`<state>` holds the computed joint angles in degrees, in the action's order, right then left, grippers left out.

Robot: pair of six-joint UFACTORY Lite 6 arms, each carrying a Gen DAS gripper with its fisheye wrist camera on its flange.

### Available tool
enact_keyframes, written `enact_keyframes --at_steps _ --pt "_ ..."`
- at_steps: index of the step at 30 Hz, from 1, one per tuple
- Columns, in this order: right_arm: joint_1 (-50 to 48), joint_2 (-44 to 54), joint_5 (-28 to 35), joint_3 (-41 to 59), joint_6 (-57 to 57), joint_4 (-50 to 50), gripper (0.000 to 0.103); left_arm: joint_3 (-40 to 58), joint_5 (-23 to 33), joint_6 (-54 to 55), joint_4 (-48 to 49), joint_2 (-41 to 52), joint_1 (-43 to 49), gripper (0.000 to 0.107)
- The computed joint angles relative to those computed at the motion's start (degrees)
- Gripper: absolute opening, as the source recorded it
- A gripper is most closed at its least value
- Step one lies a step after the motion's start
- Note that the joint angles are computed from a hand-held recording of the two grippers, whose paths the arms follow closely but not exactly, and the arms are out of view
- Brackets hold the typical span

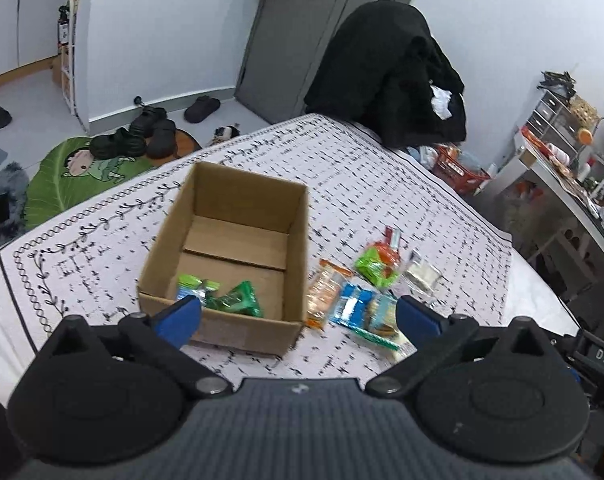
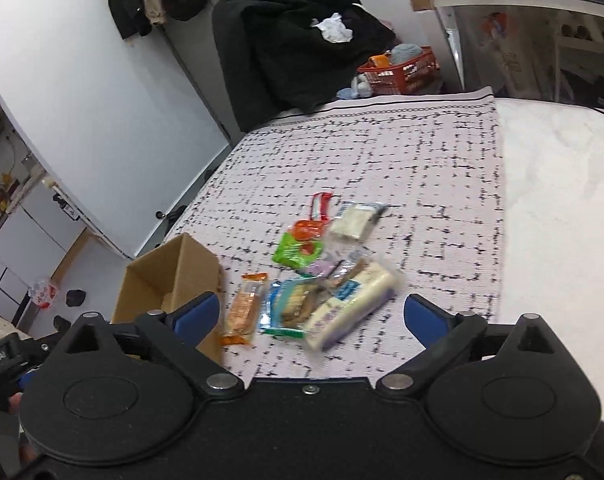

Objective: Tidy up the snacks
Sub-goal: 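Lift both grippers away from the box back toward the snack pile, then grasp the round biscuit pack with the left gripper while the right grasps the white bread pack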

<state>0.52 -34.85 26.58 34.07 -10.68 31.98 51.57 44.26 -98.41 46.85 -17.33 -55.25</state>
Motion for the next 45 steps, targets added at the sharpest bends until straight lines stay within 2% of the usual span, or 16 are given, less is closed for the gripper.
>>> enact_keyframes --at_steps 3,6,13,19,22,29,40,45 --pt "-5.45 0.16 1.89 -1.22 -7.13 6.24 0.099 0.91 -0.98 -0.44 -0.35 1.64 -0.84 0.103" --pt "-11.73 0.44 5.75 -2.64 -17.76 16.74 0.099 3.21 -1.20 0.42 -0.62 4.59 -2.23 0.103" --pt "-18.68 5.23 9.13 -3.93 -27.36 27.92 0.096 9.47 -0.35 -0.02 0.10 11.73 -4.72 0.103" --pt "-19.30 9.10 9.04 -3.90 -30.23 32.17 0.090 14.34 0.40 -2.48 1.80 18.35 -5.26 0.103" --pt "-20.81 12.04 10.35 -4.00 -33.88 36.48 0.083 15.95 -1.16 -4.34 2.59 21.07 -4.83 0.102" --pt "-24.68 18.48 15.34 -2.70 -39.70 41.85 0.083 20.87 -4.43 -5.31 3.64 28.73 -3.63 0.100" --pt "-21.63 29.38 12.95 1.03 -44.69 49.94 0.081 28.93 -8.82 -4.14 5.12 40.43 -0.79 0.091" --pt "-19.89 36.96 12.26 4.43 -45.45 52.49 0.074 32.09 -10.98 -2.99 4.59 45.49 1.23 0.087"
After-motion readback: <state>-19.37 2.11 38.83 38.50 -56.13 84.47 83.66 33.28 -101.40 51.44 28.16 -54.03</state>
